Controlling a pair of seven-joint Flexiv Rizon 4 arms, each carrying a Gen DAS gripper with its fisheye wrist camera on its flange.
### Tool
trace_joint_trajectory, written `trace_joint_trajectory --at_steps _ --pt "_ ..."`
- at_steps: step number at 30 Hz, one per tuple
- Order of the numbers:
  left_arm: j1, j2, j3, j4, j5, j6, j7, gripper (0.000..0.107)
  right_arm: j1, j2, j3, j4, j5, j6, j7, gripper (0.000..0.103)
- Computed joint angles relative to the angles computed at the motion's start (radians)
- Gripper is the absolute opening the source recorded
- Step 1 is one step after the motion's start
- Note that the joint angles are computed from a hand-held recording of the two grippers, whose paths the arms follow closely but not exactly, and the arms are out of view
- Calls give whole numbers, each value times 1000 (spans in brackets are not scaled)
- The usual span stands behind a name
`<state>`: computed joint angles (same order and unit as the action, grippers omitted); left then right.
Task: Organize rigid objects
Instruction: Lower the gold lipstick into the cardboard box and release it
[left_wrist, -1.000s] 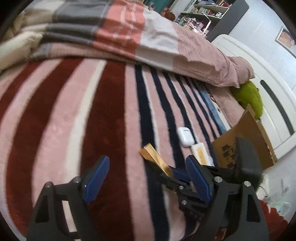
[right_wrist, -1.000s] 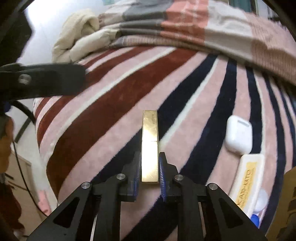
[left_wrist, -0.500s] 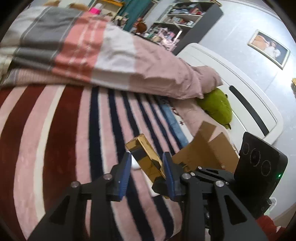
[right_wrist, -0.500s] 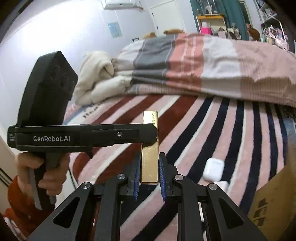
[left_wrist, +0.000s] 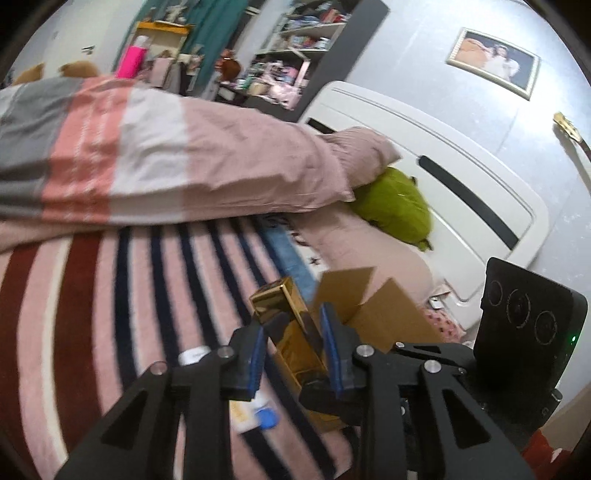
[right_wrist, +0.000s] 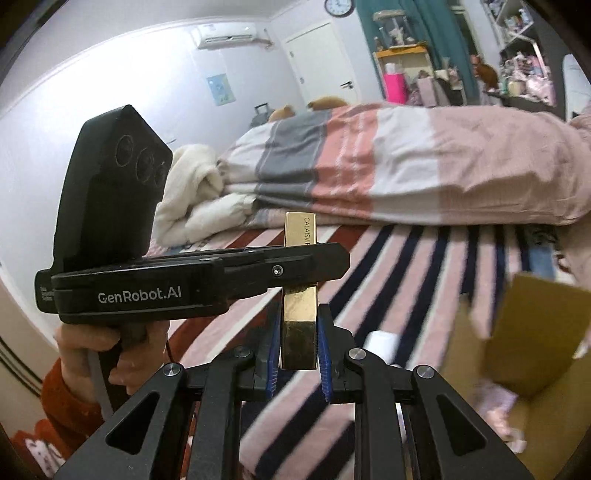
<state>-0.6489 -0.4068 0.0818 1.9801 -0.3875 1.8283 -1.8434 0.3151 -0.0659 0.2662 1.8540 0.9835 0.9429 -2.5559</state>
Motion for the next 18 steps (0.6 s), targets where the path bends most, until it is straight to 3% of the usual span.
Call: trace_joint_trajectory --at_steps 4,8,10,17,18 --pt "12 -79 -26 -177 31 -112 31 25 -41 25 -44 6 -56 -8 47 13" --pt "86 -188 -140 -361 76 -231 61 25 -86 19 -85 13 -112 -30 116 13" --pt "94 -242 -161 -445 98 -291 62 25 -109 3 -97 13 -126 -41 128 13" --pt "56 -330 -105 -612 182 -491 -44 27 -130 -68 -85 13 -263 -5 235 15" --pt "49 -326 -91 -616 203 -508 -64 37 -127 -73 -82 20 -296 13 263 20"
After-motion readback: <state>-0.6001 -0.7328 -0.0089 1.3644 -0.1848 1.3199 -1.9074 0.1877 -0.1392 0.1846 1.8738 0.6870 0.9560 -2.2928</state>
